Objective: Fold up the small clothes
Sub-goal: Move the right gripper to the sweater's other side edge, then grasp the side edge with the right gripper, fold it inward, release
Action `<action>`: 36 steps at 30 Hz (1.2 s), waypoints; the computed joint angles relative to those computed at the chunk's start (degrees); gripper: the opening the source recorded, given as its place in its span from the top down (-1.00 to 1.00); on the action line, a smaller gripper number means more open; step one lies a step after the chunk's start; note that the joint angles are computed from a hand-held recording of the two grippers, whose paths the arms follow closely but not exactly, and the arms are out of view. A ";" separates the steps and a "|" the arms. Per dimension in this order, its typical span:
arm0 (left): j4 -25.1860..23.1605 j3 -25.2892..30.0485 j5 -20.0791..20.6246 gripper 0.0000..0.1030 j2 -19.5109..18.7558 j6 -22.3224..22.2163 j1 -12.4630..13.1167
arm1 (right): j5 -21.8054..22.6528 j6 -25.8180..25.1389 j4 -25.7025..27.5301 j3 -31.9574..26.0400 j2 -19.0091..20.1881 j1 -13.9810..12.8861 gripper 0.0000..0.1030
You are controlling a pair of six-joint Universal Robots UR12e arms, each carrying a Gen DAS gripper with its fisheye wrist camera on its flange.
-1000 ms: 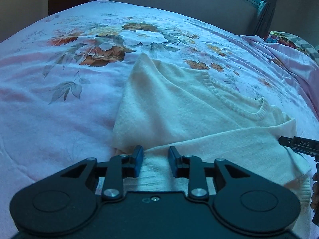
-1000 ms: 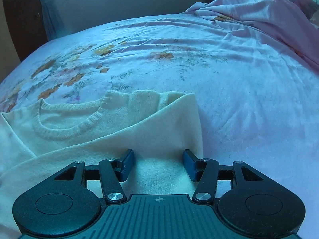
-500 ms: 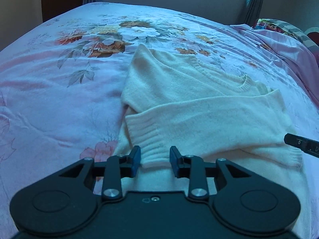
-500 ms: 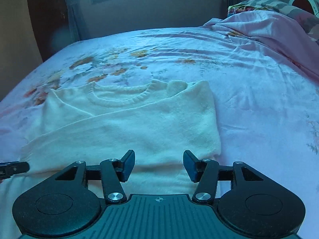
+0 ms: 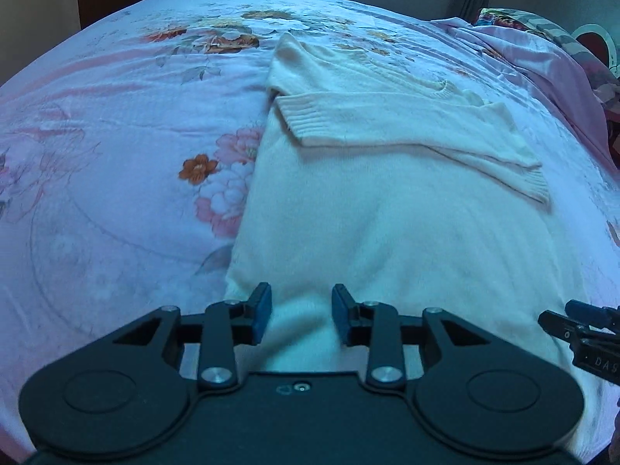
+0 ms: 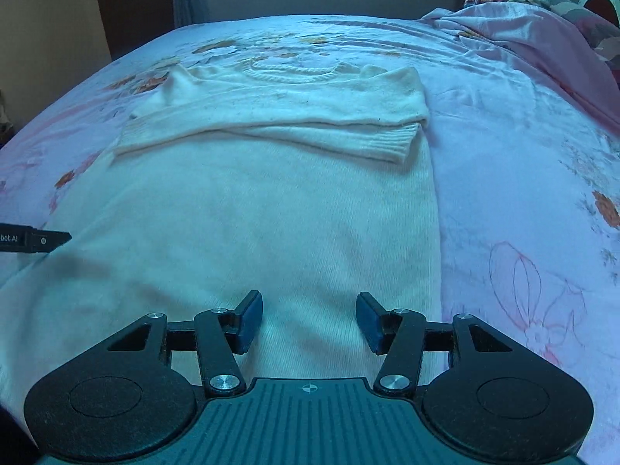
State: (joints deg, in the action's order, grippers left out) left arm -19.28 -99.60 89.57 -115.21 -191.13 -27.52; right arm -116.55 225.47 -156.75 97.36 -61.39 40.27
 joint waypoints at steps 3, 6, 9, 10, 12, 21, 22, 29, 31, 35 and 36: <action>1.09 -2.72 -0.14 0.37 1.82 0.30 0.00 | -1.50 1.65 0.01 0.91 -0.48 1.72 -0.04; 1.66 -4.86 -0.25 0.36 3.36 -0.25 0.08 | -2.29 4.39 0.37 1.87 -1.29 3.04 -0.04; 3.18 -6.96 -0.56 0.36 4.61 -0.68 0.31 | -3.13 5.38 1.25 2.60 -2.05 4.40 -0.04; 3.43 -7.50 -0.48 0.36 4.98 -0.53 0.31 | -3.41 5.81 1.50 2.88 -2.28 4.81 -0.04; 3.31 -8.29 -1.25 0.34 5.69 -0.68 0.54 | -3.66 7.14 1.97 3.52 -2.81 5.52 -0.04; 3.49 -11.99 -2.00 0.32 8.19 0.85 0.75 | -4.42 11.26 4.41 4.86 -4.13 7.76 -0.04; 3.38 -12.16 -2.26 0.32 8.39 0.61 0.88 | -4.34 11.61 4.60 4.96 -4.27 7.87 -0.04; 6.94 -14.79 -2.02 -0.22 10.75 -3.79 1.84 | -5.72 15.38 5.53 6.03 -5.80 8.57 -0.04; 7.10 -14.61 -0.41 -0.30 10.53 -5.95 2.12 | -5.30 17.14 6.19 6.37 -6.10 8.27 -0.04; 4.11 -13.70 -5.59 -0.15 9.88 -9.22 4.03 | -3.46 21.12 5.79 7.71 -6.75 7.51 -0.04; 2.84 -13.33 -6.94 0.04 9.60 -9.82 4.33 | -2.66 21.51 5.22 8.03 -6.82 7.31 -0.04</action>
State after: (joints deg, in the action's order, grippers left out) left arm -16.44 -112.93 82.63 -105.61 -200.95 -23.19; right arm -119.21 246.98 -151.53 105.38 -68.21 47.59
